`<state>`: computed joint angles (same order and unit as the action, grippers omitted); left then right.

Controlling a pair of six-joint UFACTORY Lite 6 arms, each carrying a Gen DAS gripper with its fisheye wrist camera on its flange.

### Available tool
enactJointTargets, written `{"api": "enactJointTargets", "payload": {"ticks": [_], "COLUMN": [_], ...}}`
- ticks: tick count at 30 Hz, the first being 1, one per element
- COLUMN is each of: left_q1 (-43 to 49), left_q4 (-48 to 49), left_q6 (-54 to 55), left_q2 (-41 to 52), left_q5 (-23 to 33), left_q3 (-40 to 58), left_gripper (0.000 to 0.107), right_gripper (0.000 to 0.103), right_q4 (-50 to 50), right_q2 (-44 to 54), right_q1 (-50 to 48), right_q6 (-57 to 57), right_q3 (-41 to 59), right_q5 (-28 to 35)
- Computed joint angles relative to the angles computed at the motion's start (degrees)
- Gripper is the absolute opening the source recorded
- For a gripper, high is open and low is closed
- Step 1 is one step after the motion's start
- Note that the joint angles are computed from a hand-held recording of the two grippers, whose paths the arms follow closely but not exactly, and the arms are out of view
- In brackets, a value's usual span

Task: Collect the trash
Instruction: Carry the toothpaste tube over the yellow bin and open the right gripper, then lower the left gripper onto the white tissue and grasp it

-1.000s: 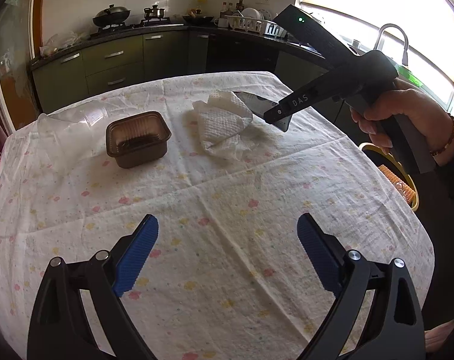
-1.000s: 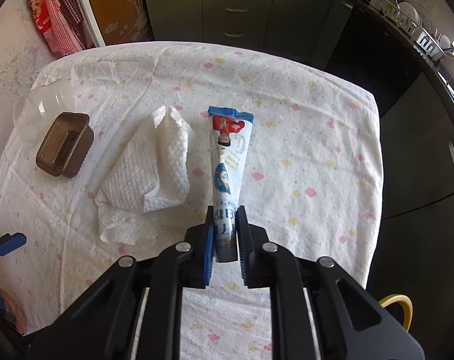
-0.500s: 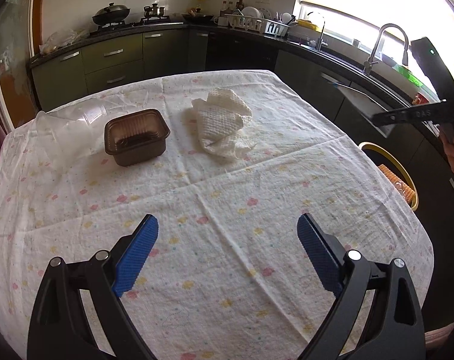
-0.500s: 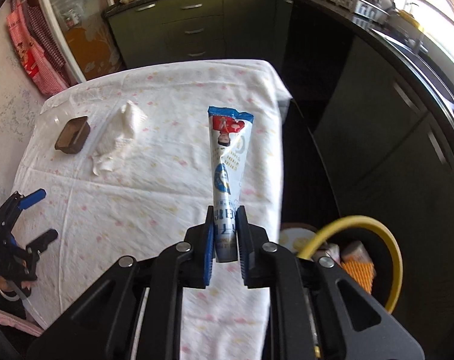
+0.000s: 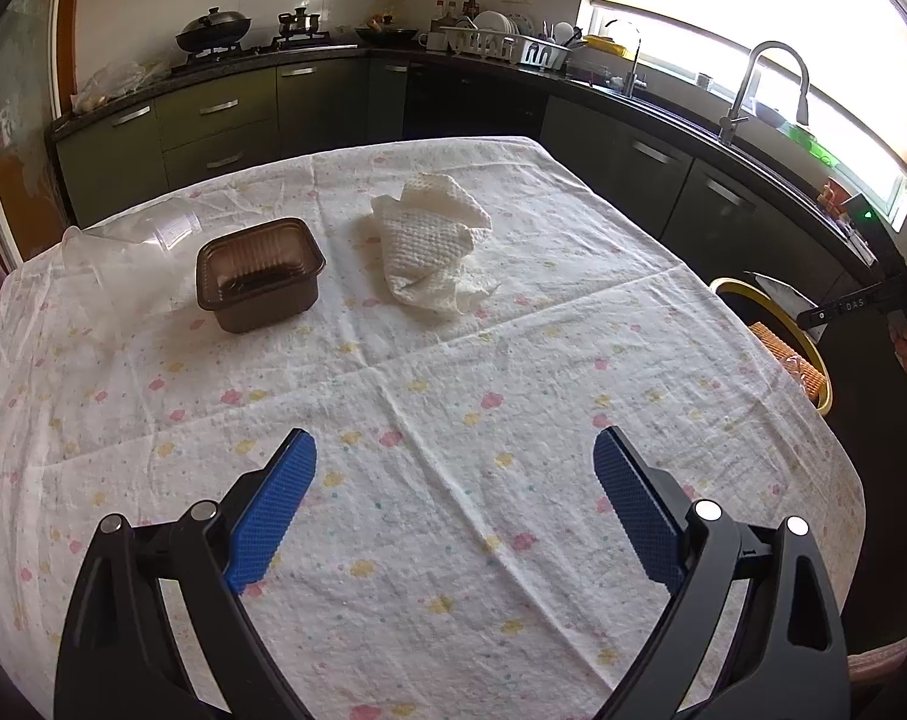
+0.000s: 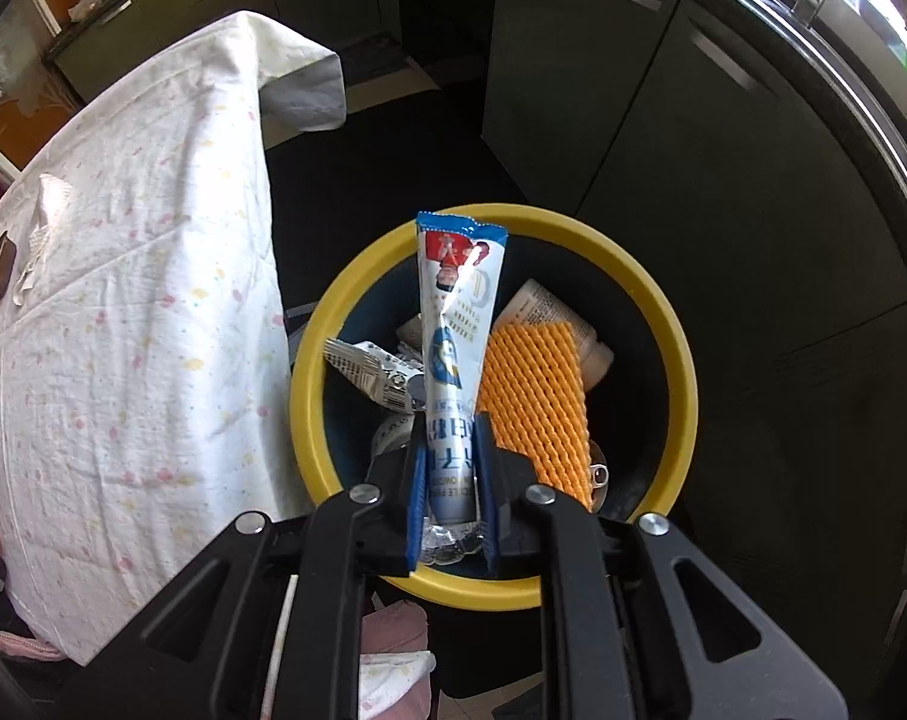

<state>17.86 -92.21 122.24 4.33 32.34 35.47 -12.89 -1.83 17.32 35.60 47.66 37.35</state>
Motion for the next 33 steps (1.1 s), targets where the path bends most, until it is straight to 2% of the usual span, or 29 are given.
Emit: {"api": "enactJointTargets", "payload": {"ticks": [2,6,12,16,20,24,26,28,33], "left_q1": [-0.05,-0.05,-0.72,-1.86,-3.99,-7.32,-9.81,-13.64,-19.49], "left_q4": [0.03,0.14,1.03,4.0,13.09,23.78,26.72,28.65,37.55], "left_q6": [-0.16,-0.29,-0.96,-4.44,-14.52,-29.21,-34.21,-38.2,-52.76], "left_q2": [0.17,0.25,0.02,0.49,-1.67,-1.78,0.45,3.63,17.09], "left_q5": [0.0,0.1,-0.01,-0.11,-2.1,-2.98,-2.81,-5.72,-8.57], "left_q3": [0.15,0.22,-0.11,0.79,2.79,9.24,13.56,17.85,32.76], "left_gripper": [0.093,0.093,0.093,0.093,0.093,0.093,0.093,0.093,0.093], "right_gripper": [0.019,0.036,0.043,0.045,0.049,0.049,0.049,0.049,0.049], "right_q4": [-1.29,-3.72,-7.29,-9.14,-10.39,-9.84,-9.24,-9.09,-7.82], "right_q2": [1.8,-1.05,-11.43,-13.76,-12.49,-10.46,-9.33,-8.48,-7.57], "right_q1": [-1.57,-2.29,4.01,9.95,14.57,17.15,17.44,18.08,19.33], "right_q6": [1.89,5.98,13.48,17.97,20.45,19.9,18.96,18.84,17.93], "right_q3": [0.59,-0.95,-7.07,-7.83,-6.69,-4.93,-3.88,-3.4,-3.26], "right_q5": [-1.06,-1.26,0.48,1.0,-0.71,-3.54,-5.08,-6.37,-8.95]}}
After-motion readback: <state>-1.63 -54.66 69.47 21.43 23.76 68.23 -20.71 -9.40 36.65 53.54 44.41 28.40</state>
